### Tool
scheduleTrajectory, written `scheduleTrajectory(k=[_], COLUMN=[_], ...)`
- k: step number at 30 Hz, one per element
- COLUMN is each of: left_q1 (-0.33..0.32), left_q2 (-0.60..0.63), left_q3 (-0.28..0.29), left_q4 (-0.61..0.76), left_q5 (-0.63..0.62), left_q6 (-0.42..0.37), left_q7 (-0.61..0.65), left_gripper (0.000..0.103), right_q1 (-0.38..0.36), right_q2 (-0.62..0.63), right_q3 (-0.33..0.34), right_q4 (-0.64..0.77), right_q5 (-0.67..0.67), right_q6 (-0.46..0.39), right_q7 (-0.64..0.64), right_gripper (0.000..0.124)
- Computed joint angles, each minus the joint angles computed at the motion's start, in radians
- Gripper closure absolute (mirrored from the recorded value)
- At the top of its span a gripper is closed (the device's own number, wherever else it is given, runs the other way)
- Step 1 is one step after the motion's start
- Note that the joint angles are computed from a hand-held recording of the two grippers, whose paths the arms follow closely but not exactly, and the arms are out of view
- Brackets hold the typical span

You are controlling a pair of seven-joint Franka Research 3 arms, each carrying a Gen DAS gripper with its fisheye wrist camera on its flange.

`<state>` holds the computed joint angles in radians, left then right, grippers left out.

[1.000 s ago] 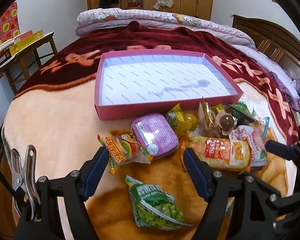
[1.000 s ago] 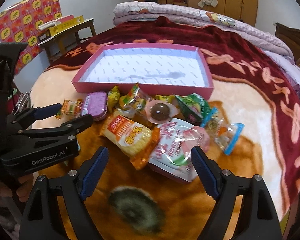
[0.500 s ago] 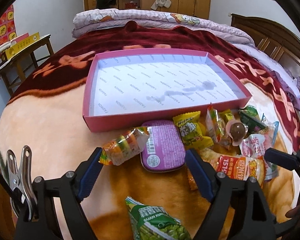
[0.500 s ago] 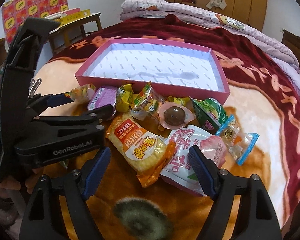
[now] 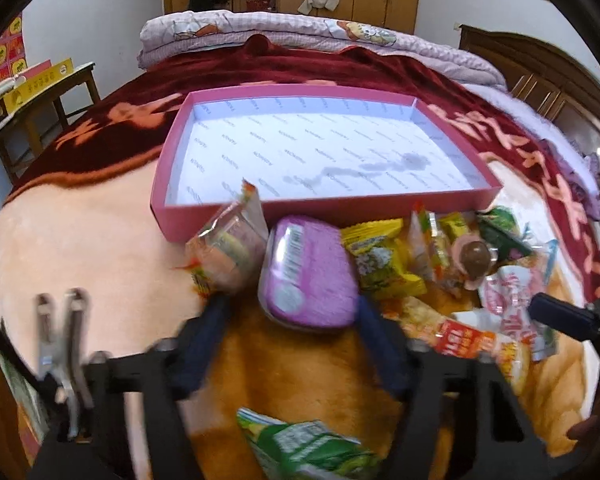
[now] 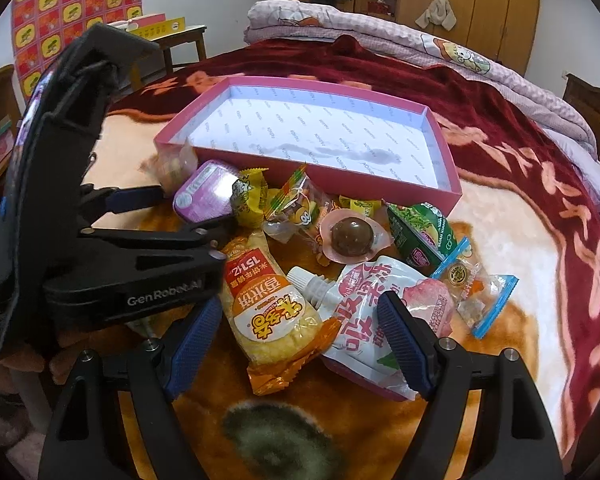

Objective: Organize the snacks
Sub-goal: 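Close left tool on the purple tin while right tool grasps the yellow bread packet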

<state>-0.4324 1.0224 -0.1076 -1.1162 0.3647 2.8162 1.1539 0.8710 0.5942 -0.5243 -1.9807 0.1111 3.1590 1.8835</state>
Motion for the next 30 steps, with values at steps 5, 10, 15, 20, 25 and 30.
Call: scheduleTrajectory(k=[5, 10, 15, 20, 25, 30], left_q1=[0.019, 0.053, 0.065, 0.066, 0.064, 0.044], left_q2=[-0.028, -0.076, -0.127, -0.152, -0.174, -0.197], left_q3=[-0.019, -0.049, -0.050, -0.047, -0.037, -0.008], left_q4=[-0.046, -0.132, -0.212, -0.249, -0.279, -0.307], left_q5=[-0.012, -0.034, -0.038, -0.035, -0.027, -0.004], left_q6=[0.011, 0.048, 0.090, 0.101, 0.115, 0.131], left_q7=[0.019, 0.035, 0.032, 0.024, 0.011, -0.021], left_gripper=[0.054, 0.054, 0.054, 0.054, 0.054, 0.054], right_q1=[-0.014, -0.035, -0.005, -0.040, -0.023, -0.072], right_q2=[-0.010, -0.016, 0.004, 0.020, 0.042, 0.015], right_q3=[0.019, 0.046, 0.020, 0.065, 0.036, 0.091], right_q4=[-0.005, 0.002, 0.015, 0.043, 0.055, 0.033], right_q5=[0.002, 0.002, -0.009, 0.049, -0.022, -0.007], right_q6=[0.004, 0.005, 0.008, -0.010, -0.015, 0.022], right_q7=[-0.008, -0.028, -0.046, -0.135, -0.067, -0.080], right_gripper=[0.042, 0.042, 0.042, 0.057, 0.058, 0.076])
